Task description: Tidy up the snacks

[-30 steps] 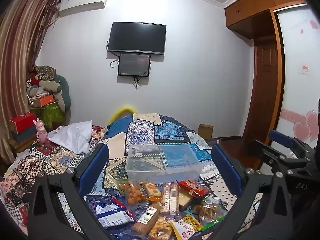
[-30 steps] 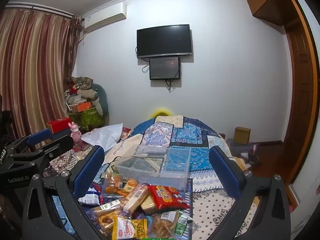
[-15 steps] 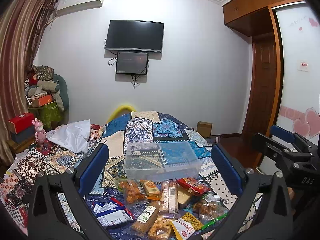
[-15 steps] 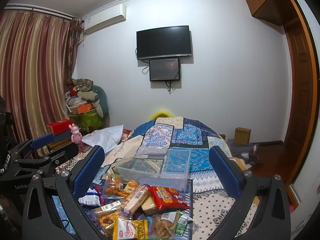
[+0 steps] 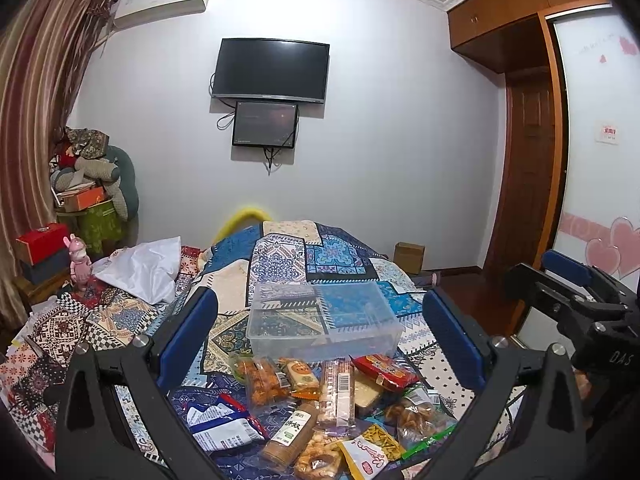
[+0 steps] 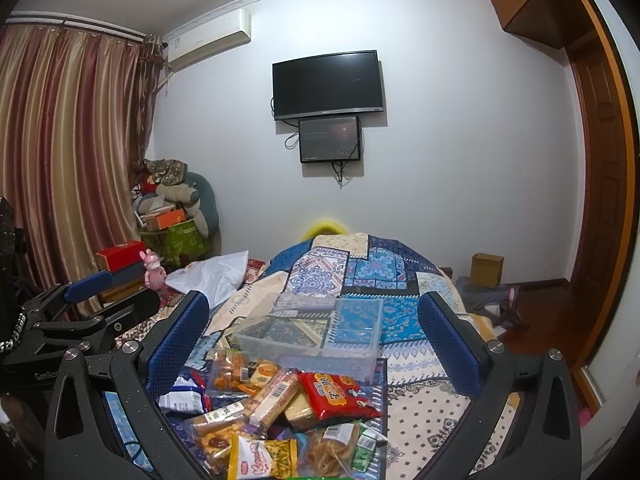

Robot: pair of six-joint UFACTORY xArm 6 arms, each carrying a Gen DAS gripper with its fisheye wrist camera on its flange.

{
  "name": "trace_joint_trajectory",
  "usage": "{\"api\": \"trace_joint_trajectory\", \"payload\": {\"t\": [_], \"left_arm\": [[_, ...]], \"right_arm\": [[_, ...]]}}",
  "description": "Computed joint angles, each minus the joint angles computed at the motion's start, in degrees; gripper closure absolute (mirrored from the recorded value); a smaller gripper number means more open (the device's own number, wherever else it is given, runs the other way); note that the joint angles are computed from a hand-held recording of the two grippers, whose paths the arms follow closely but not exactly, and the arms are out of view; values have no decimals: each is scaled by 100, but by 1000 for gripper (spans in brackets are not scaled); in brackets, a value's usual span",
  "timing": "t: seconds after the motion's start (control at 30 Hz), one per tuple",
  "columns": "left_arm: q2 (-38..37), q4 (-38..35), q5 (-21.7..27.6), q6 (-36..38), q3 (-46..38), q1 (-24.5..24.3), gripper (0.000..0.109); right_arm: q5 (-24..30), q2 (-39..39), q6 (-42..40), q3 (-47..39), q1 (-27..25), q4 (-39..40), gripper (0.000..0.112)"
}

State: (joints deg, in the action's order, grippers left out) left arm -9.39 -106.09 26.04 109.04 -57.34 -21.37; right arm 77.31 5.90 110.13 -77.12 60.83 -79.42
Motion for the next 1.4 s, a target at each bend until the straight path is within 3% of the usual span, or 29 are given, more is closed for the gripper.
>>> {"api": "trace_joint_trajectory", "payload": {"t": [1.4], "left_arm": [[125,257,113,-250,-41,36,6]], "right_arm": [[-82,30,81,42,-64,33,9]]}}
